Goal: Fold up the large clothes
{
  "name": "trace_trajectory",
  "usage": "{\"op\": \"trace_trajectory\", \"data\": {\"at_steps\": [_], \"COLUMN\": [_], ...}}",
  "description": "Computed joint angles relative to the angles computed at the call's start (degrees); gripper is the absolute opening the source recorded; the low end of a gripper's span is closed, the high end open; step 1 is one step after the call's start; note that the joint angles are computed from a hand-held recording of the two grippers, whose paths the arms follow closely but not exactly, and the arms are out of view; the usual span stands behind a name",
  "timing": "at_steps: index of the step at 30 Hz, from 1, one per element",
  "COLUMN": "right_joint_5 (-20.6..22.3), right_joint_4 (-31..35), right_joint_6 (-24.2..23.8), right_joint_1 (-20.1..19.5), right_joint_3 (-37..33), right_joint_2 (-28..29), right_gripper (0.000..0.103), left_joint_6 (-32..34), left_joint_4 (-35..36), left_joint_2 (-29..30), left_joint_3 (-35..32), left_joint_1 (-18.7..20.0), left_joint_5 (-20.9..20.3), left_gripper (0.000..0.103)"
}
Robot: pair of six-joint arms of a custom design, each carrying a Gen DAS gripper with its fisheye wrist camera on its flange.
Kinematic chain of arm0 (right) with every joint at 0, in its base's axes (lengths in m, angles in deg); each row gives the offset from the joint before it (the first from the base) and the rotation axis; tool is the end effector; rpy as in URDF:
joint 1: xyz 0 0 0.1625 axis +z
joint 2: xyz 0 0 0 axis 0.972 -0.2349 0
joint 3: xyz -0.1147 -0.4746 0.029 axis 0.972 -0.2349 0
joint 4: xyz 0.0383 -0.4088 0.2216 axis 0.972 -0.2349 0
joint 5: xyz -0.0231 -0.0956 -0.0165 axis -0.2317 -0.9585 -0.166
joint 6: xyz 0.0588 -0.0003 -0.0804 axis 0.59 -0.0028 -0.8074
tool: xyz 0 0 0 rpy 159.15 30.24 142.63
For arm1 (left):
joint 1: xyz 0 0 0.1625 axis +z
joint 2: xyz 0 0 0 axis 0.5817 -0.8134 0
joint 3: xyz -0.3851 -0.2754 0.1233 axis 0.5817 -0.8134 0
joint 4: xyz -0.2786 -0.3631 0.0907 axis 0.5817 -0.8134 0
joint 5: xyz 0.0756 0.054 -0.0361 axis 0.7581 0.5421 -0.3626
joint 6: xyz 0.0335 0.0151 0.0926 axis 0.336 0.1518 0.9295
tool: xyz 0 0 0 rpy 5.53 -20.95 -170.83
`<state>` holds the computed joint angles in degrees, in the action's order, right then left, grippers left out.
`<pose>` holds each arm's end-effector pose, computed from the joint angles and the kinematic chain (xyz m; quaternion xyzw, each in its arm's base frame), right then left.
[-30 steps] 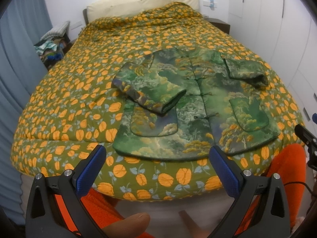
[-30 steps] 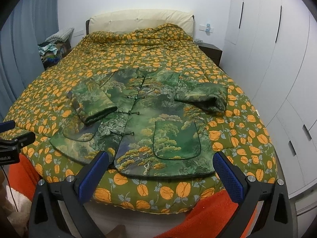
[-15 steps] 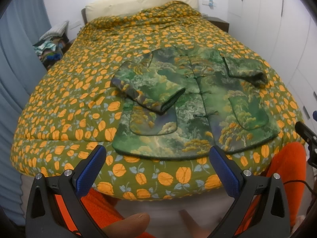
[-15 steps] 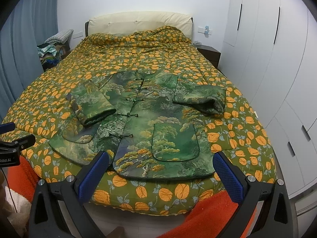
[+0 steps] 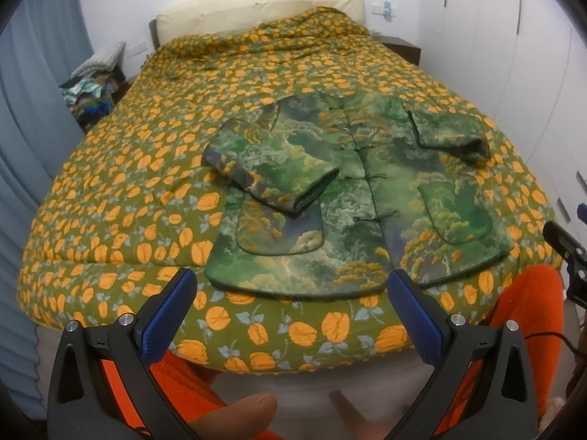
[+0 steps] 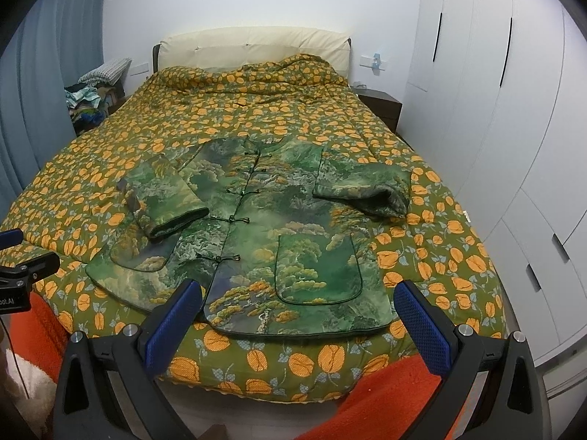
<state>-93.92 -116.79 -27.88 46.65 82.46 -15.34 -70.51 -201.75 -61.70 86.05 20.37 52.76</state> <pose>0.5464 -0.7514 0.0729 0.1636 -0.8191 0.3752 0.4020 -0.1923 -0.6715 0.5202 0.1421 0.8594 -0.2918 0.3950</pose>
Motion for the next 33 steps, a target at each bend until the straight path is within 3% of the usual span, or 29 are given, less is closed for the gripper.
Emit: {"op": "trace_trajectory", "data": {"at_steps": [15, 20, 26, 29, 33], "right_joint_5": [-1.5, -1.4, -1.1, -1.2, -1.7], "right_joint_4": [0.6, 0.5, 1.5, 0.6, -0.1], "right_joint_6": [1.2, 1.0, 1.6, 0.6, 1.2], "right_joint_1": [-0.1, -0.2, -0.3, -0.3, -0.6], "right_joint_3": [0.2, 0.2, 0.3, 0.4, 1.2], "right_joint_2": [0.0, 0.0, -0.2, -0.3, -0.7], "right_gripper": [0.103, 0.103, 0.103, 0.103, 0.103], "left_joint_6": [-0.8, -2.0, 1.0, 0.8, -3.1], "left_joint_4": [1.8, 3.7, 2.4, 5.5, 19.5], "left_joint_2": [0.2, 0.4, 1.5, 4.8, 15.2], "left_joint_3": [-0.7, -1.7, -4.6, -12.8, -34.3], "left_joint_1": [-0.1, 0.7, 3.3, 8.6, 19.8], "left_joint_5": [-0.6, -1.1, -2.2, -7.3, -25.8], "left_gripper": [0.103, 0.103, 0.103, 0.103, 0.102]}}
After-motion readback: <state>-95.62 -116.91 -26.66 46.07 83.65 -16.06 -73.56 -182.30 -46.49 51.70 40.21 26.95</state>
